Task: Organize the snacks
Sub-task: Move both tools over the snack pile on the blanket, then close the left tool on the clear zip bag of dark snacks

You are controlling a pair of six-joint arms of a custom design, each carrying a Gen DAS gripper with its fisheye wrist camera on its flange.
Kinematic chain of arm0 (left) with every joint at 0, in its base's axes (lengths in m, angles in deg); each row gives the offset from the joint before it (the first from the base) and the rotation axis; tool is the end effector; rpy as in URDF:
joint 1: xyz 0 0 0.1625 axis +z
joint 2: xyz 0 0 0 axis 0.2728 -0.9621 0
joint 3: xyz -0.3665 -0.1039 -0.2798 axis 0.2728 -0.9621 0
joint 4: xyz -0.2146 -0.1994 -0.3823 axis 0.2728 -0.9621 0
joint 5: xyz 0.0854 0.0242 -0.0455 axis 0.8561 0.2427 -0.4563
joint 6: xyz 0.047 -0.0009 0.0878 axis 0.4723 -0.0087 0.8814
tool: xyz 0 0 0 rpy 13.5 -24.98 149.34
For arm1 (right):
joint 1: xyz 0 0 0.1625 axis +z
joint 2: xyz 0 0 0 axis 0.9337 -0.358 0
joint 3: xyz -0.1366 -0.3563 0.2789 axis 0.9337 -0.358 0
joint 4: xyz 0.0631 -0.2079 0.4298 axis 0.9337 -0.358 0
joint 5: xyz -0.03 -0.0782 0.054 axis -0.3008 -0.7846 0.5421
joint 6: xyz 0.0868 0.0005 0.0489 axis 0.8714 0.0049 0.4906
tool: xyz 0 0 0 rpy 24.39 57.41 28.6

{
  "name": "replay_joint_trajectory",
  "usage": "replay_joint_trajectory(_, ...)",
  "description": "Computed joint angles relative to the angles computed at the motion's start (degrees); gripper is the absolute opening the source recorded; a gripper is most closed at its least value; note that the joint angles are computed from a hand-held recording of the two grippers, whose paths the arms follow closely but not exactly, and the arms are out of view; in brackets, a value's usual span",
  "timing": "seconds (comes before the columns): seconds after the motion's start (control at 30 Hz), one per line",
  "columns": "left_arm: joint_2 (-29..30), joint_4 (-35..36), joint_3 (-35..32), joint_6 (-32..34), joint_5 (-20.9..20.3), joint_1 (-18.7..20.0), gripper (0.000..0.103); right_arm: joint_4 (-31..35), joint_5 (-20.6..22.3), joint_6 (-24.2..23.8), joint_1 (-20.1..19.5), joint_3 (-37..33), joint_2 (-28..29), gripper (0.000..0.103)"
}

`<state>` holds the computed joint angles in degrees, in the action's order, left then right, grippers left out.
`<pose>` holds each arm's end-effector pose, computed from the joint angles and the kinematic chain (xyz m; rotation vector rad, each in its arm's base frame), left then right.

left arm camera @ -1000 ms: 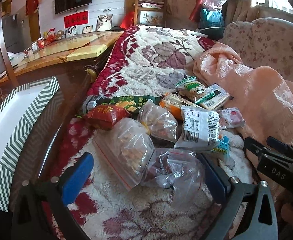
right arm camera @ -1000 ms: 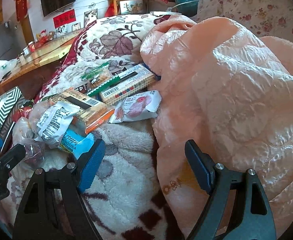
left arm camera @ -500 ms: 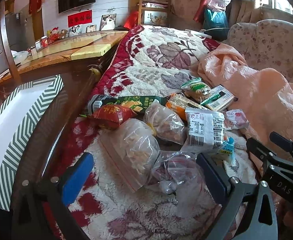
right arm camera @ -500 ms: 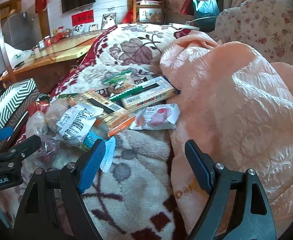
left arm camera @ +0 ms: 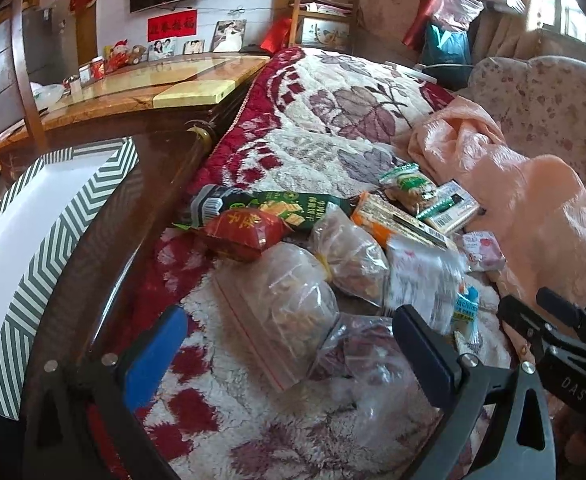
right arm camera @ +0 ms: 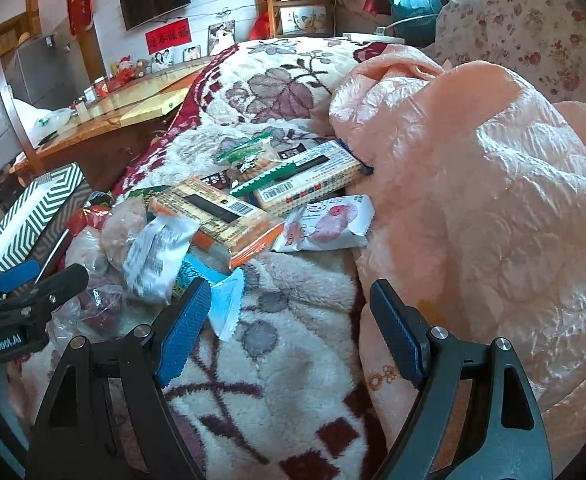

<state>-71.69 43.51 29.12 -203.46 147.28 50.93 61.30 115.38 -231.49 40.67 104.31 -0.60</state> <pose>-0.1494 -0.7918 0.2061 0.9549 2.4660 -0.6060 0.2875 -0.6664 0.0707 -0.2052 -2.0565 1.0907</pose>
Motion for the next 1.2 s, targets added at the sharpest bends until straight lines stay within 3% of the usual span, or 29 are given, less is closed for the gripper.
replay_joint_trajectory(0.37,3.11,9.39,-7.20,-1.54,1.07,1.41,0.103,3.56,-1.75,1.76,-0.40,-1.37,0.86,0.082)
replay_joint_trajectory(0.57,4.01,11.03,-9.09,-4.33,0.84,1.92,0.103,3.88,-2.78,1.48,-0.46,-1.49,0.96,0.082)
replay_joint_trajectory(0.83,4.58,11.27,-8.94,-3.43,0.78,1.53,0.103,4.63,-4.05,1.75,-0.58,-1.77,1.10,0.082)
replay_joint_trajectory(1.1,7.35,13.53,-14.13,-6.27,0.63,1.89,0.103,5.52,-4.43,1.73,-0.59,-2.33,1.50,0.082)
replay_joint_trajectory(1.2,7.96,14.49,-15.52,-7.36,0.26,2.27,0.103,4.78,-6.51,1.61,-0.60,-1.49,0.82,0.082)
